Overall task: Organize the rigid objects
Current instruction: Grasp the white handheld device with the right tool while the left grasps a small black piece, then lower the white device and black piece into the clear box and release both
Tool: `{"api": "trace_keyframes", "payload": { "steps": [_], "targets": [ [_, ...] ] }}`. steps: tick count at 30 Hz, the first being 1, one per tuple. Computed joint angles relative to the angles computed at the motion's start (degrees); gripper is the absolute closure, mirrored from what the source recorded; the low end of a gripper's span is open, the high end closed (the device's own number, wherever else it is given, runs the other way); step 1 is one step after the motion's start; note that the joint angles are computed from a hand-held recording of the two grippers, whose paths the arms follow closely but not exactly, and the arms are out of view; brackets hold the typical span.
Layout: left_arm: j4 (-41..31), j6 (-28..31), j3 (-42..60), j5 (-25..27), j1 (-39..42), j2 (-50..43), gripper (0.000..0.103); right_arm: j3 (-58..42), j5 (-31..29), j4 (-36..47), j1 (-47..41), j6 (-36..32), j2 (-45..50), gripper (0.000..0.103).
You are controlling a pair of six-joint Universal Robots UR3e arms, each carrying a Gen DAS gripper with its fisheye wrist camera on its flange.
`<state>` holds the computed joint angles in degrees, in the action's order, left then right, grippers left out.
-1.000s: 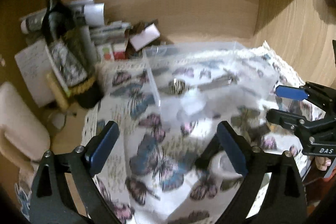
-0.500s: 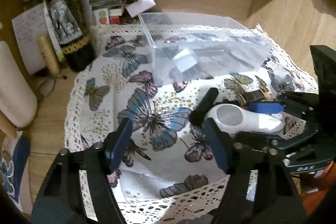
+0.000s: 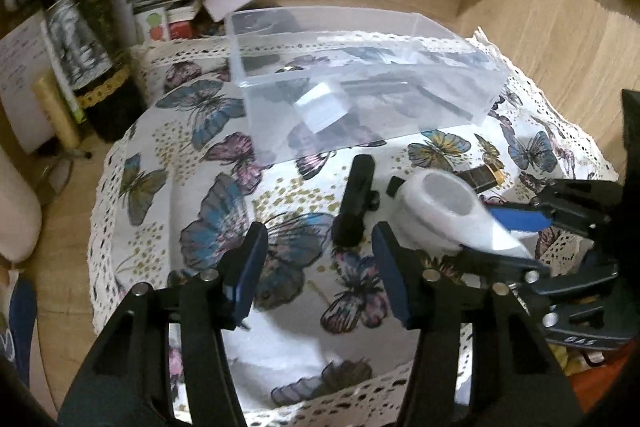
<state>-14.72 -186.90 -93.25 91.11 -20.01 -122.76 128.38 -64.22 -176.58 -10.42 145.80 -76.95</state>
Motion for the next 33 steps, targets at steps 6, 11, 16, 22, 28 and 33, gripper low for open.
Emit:
{"api": "trace_keyframes", "payload": {
  "steps": [6,11,16,22,28,33],
  "targets": [
    [-5.1,1.4,8.4,0.5,-1.3,-5.2,0.054,4.1,3.6,-2.8,-5.7,2.2,-5.4,0.072],
    [-6.6,1.9,12.2,1.0,-1.7,-8.3,0.086,4.9,5.3,-4.6,-8.9,4.4,-7.4,0.072],
    [-3.4,2.3,9.5,0.8,-1.6,-6.8,0.087,4.0,6.2,-5.9,-10.9,6.5,-7.7,0.072],
    [1.6,0.9,5.0,1.4,-1.1,-2.5,0.087,1.7,6.2,-7.8,-11.4,8.7,-7.6,0.072],
    [5.8,0.4,4.0,2.0,0.0,0.4,0.087,-4.3,6.0,-9.2,-11.1,11.5,-6.0,0.072],
    [4.9,-0.5,6.9,2.8,0.9,1.1,0.087,-11.7,4.6,-9.6,-9.3,13.7,-2.9,0.072]
  ]
}}
